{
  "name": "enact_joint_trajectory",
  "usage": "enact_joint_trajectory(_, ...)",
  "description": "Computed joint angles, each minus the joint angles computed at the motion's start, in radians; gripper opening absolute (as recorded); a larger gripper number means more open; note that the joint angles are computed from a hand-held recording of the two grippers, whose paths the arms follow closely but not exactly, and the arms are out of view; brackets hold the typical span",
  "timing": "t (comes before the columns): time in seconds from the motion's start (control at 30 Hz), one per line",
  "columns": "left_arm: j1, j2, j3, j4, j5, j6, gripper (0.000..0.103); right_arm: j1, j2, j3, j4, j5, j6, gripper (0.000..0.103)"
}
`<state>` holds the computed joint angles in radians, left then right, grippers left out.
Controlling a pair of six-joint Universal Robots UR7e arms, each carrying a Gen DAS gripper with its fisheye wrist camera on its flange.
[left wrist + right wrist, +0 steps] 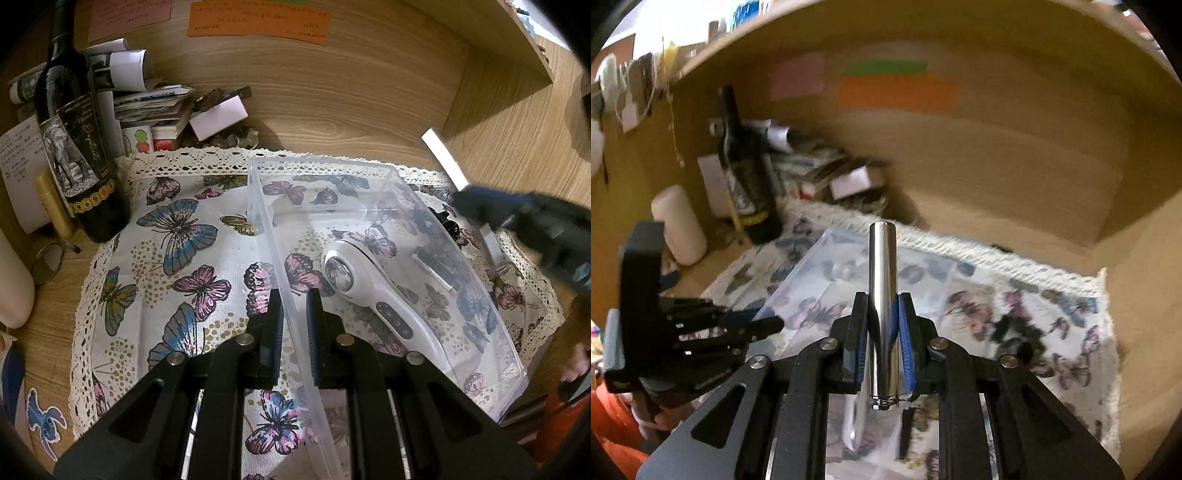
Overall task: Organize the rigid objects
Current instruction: 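Lower the silver rod into the clear box and open the right gripper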
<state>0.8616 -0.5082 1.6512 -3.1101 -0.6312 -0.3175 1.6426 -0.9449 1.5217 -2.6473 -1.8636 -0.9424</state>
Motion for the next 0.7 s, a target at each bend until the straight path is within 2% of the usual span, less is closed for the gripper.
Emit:
enact_joint_trajectory(0.17,0.000,0.001,0.001,-0.008,-0.003,0.008,0.012,-0.006,0.061,-0.026,0.016,-0.089,0.011,0.014)
enact_joint_trajectory(0.33,0.001,0.000,0.003,-0.011,-0.006,0.010,0.012,-0.011,0.088,-0.044,0.027,-0.141,0.025,0.014)
enact_joint_trajectory(0.53,0.001,0.000,0.002,-0.009,-0.004,0.008,0.012,-0.011,0.077,-0.041,0.040,-0.136,0.027,0.016)
enact_joint_trajectory(0.6,0.002,-0.001,0.003,-0.012,-0.006,0.010,0.012,-0.010,0.071,-0.033,0.026,-0.133,0.021,0.022)
enact_joint_trajectory(0.7,0.002,-0.001,0.003,-0.011,-0.007,0.009,0.012,-0.010,0.061,-0.023,0.010,-0.122,0.016,0.025)
